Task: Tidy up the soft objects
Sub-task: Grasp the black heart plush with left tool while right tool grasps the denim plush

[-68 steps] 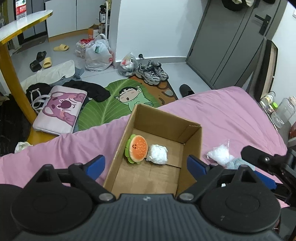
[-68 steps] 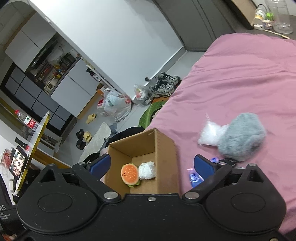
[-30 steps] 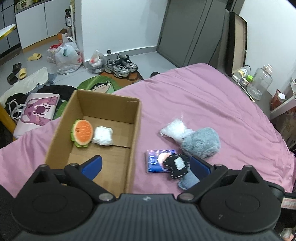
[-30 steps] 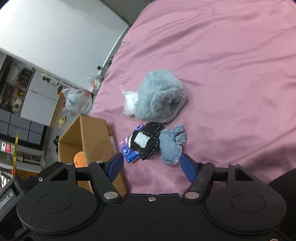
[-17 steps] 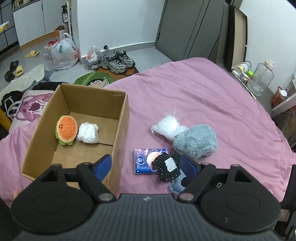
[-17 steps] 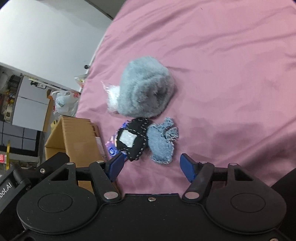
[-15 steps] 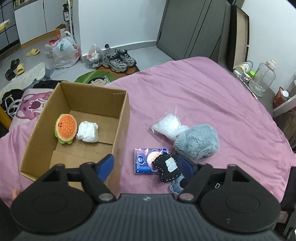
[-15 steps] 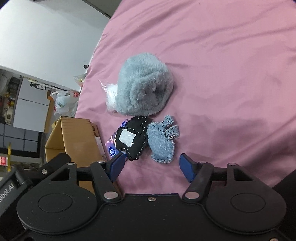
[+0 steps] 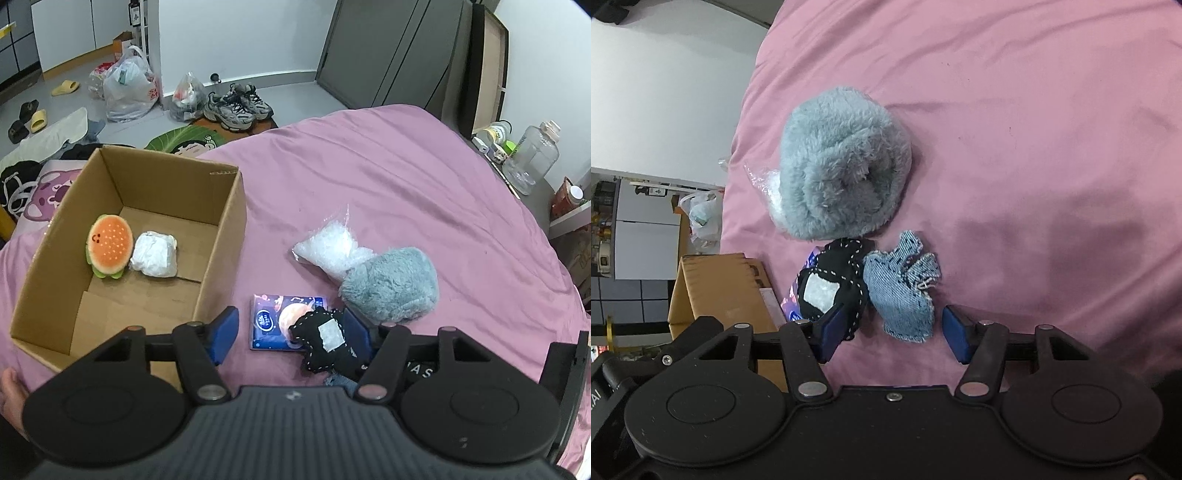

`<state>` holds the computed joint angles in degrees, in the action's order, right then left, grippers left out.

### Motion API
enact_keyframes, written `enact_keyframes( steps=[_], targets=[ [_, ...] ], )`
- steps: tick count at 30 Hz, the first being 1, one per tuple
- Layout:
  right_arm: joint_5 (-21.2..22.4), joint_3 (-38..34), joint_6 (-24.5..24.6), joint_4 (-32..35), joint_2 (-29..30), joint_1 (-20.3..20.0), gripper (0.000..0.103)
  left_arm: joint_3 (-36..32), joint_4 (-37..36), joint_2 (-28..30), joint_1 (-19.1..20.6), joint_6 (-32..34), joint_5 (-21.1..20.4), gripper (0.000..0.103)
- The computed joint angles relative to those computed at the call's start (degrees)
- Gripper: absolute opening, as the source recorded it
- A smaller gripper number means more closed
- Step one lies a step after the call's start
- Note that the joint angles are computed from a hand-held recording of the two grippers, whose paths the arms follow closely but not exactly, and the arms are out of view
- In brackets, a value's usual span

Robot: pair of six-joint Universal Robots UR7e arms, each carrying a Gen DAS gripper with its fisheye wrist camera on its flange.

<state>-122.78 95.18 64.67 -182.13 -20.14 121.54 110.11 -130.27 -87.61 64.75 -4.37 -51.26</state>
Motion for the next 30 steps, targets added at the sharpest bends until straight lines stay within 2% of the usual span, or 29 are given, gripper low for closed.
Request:
enact_keyframes(
  steps=[1, 3, 4, 6, 12, 16, 22, 30],
  targets=[
    [0.0, 0.0, -0.2, -0.7, 0.2, -0.1, 0.054, 0.0, -0.1, 0.2, 0.0, -0.1, 0.0, 0.062],
    [0.9, 0.3, -0.5, -2.8, 0.5, -0.6, 0.030, 0.1, -0.4, 0.5, 0.1, -0.2, 0.0, 0.062],
    [1.9, 0.6, -0.4, -3.4, 0.5, -0.9, 0.024, 0.2, -0.6, 0.7, 0.1, -0.3, 0.0, 0.062],
    [2.4, 1.2, -1.5, -6.2, 0.8, -0.9, 0.018, -0.2, 0.2, 1.2, 0.5, -1.4, -0.5, 0.062],
    [-2.6, 2.9, -1.1, -11.4, 0.7, 0.6, 0.015, 0.2, -0.7, 2.9, 1.0, -1.7, -0.2, 0.062],
    [-5.9, 3.8, -2.3, -17.7, 1.2, 1.7, 0.015, 0.2, -0.4, 4.2, 1.6, -2.1, -0.5, 0.062],
    [-6.7, 3.8, -1.6, -18.4, 1.4, 1.4, 0.015, 0.2, 0.4, 5.5, 2.4, -3.6, -0.6, 0.062],
    [-7.7, 1.3, -1.0, -15.1, 2.4, 1.1, 0.015, 1.2, 1.7, 6.0, 3.7, -5.4, -1.1, 0.062]
  ],
)
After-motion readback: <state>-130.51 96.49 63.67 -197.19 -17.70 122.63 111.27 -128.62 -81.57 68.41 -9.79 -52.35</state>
